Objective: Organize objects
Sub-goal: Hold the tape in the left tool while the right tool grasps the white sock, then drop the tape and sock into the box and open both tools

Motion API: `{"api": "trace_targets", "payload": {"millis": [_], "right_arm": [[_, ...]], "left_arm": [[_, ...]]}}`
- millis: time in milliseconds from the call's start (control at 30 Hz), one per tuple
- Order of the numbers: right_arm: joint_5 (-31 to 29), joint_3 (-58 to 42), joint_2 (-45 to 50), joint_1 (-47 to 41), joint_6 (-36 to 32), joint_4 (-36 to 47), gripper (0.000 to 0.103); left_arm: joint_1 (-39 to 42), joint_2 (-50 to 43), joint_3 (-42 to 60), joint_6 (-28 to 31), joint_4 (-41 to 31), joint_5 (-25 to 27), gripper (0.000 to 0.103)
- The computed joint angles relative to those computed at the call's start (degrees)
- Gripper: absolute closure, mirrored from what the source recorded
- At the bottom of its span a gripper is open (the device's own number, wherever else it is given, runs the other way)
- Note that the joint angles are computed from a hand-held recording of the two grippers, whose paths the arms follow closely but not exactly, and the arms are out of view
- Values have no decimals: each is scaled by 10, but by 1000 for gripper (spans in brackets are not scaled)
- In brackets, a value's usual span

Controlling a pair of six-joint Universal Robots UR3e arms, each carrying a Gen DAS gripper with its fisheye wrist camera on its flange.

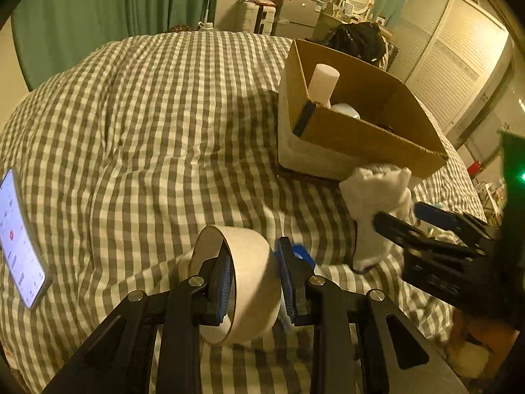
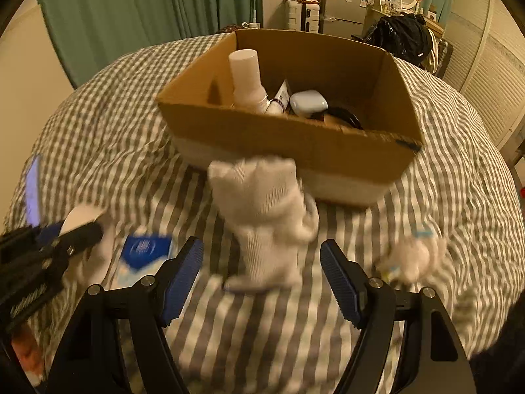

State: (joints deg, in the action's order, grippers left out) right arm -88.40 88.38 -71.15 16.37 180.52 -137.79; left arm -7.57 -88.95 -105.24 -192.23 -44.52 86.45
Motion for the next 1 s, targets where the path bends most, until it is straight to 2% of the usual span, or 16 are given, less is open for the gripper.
{"api": "trace_targets", "payload": {"millis": [133,267,333,400,500,667,1000], "right_arm": [[-15,-87,82,7,6,22,29],[-12,-123,127,7,4,25,30],[-11,-121,134,6,0,14,35],[0,-113,132,0,-2,9,45],[10,-94,117,-3,-7,-2,55],[18,-50,62,-7,-15,-14,62],[44,73,-160,-46,-24,-13,63]], "left_arm": [[6,-37,30,5,1,-2,78],[10,-65,49,5,2,-3,79],[6,-76,61,4,-1,1,79],[-1,-83,70,2,-8,9,79],[-12,-82,81,-1,-18,20,79],[-38,-63,108,-11,-45,39,79],[-126,-34,197,-33,-102,93,79]]}}
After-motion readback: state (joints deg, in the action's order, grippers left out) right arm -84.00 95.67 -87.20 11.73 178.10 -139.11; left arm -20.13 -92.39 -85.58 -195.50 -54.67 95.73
